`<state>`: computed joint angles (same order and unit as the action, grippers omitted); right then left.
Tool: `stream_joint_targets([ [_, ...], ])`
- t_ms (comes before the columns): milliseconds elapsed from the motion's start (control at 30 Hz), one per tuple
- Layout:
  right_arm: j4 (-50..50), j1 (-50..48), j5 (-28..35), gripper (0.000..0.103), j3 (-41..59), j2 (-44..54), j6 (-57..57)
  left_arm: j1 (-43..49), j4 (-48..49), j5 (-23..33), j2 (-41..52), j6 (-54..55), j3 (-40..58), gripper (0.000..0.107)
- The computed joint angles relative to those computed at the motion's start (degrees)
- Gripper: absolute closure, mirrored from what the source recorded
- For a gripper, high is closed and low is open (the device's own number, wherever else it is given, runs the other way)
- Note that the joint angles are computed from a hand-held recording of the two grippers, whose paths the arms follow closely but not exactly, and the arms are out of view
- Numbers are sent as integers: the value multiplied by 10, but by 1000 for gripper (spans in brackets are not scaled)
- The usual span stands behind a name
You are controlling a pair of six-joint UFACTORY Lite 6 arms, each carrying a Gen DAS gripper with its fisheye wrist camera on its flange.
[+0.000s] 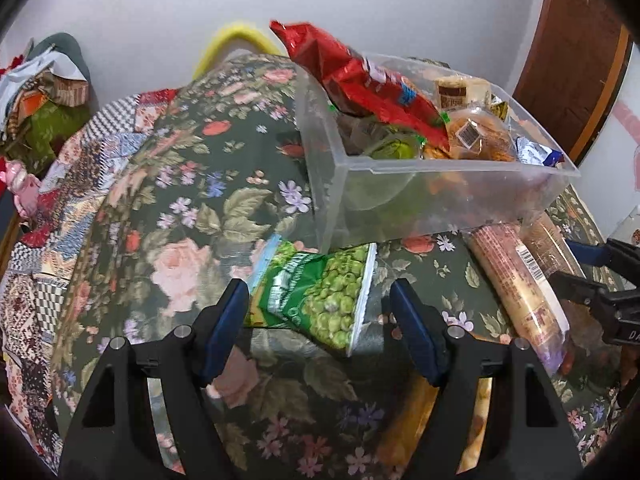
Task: Organize snacks
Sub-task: 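Grasp the green pea snack bag with left tool while right tool grasps cracker roll, then lower pea snack bag and cracker roll into the clear box with both tools, release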
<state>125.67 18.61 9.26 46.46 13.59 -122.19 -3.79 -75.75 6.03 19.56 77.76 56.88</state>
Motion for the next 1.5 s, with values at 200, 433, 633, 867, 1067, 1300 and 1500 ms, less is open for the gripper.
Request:
stream_joint_targets([
  [200,-104,-11,18,55,9,12,102,18,2,28,41,-16,27,56],
  [433,-96,-12,32,70,0,9,103,44,-135,54,3,115,-17,66],
  [633,-61,-28,45,71,-35,-27,68,38,-140,46,-73,119,-79,71],
  [867,-85,-48,43,71,-69,-99,81,15,-26,39,-189,-3,-137,72],
  [1067,-161,-66,42,71,-68,-149,151,-20,148,33,-262,-184,-136,72],
  [1300,-150,-66,31,71,-53,-177,141,-49,225,37,-271,-286,-90,72],
  [1500,-156,-77,36,71,-17,-174,155,-75,308,33,-227,-385,-10,72],
])
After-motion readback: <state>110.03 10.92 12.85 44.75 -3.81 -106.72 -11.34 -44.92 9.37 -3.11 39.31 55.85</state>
